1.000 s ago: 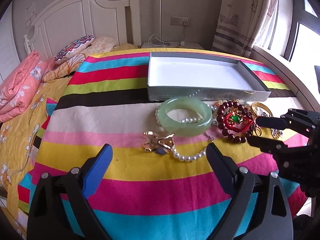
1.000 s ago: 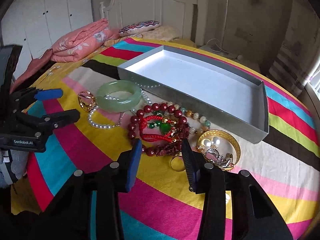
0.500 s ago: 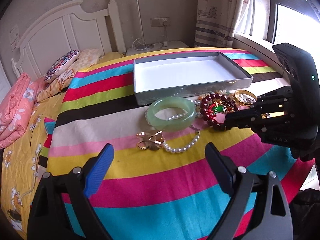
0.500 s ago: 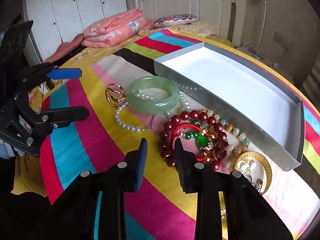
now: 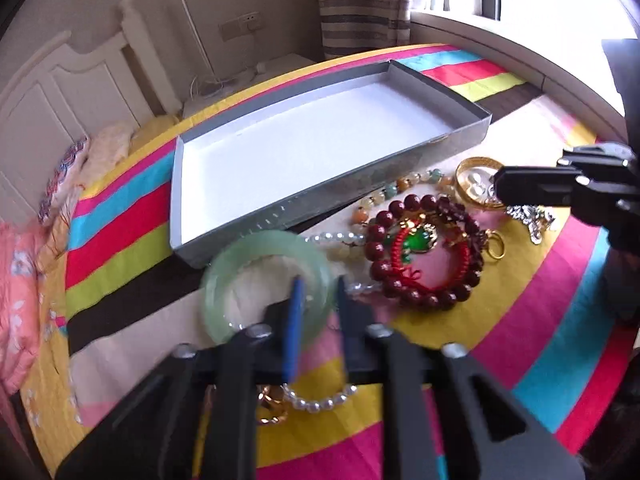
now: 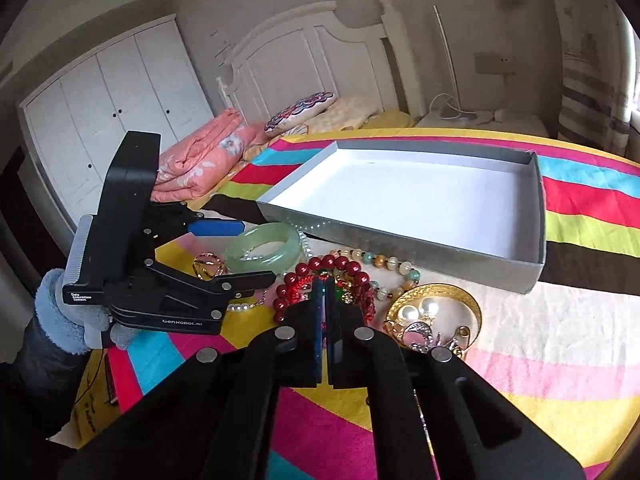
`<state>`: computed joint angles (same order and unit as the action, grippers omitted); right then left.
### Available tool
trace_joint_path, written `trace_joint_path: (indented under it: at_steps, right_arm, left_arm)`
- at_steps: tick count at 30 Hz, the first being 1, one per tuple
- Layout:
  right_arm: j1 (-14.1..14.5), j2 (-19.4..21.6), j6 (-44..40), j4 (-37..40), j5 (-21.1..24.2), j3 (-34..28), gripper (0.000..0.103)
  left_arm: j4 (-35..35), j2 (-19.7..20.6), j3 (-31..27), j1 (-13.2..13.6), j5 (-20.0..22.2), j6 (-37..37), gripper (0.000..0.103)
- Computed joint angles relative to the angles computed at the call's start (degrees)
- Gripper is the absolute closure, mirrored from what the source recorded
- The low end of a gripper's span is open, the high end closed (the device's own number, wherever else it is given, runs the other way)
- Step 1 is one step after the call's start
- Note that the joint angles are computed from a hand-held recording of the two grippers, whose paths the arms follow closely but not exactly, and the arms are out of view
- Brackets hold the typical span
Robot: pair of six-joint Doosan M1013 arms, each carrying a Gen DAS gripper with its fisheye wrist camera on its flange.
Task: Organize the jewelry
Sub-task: 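Close the left tool on the jade bangle while the right tool grasps the red bead bracelet, then carry the jade bangle and red bead bracelet into the grey box, open both tools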
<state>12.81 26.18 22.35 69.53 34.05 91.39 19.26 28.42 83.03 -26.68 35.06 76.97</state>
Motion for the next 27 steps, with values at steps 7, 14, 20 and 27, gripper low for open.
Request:
trace_joint_path:
  at_steps: [7,14,20,27]
  right_arm:
    - [-1.2,-0.8,3.8,-0.2,-0.5,1.1,0.080]
    - [0.0,-2.9,8.8,-13.5,-7.8,1.5,0.034]
    - [-0.6,-3.2,9.2,-12.7,-8.1,2.1,0.034]
    - [0.6,-2.8,10.1,-15.9,-7.4,1.7,0.034]
  left_arm:
    - [-14.1,-4.4,3.5,4.0,-8.7,2.6,0.103]
    - [-26.3,-5.6,3.8,5.7,-9.7,10.8,0.103]
    - [-19.3,0.2,-2.2,3.4,2.3,10.2,0.070]
    - [-14.2,5.1,-7.6,3.2,9.1,5.3,0.087]
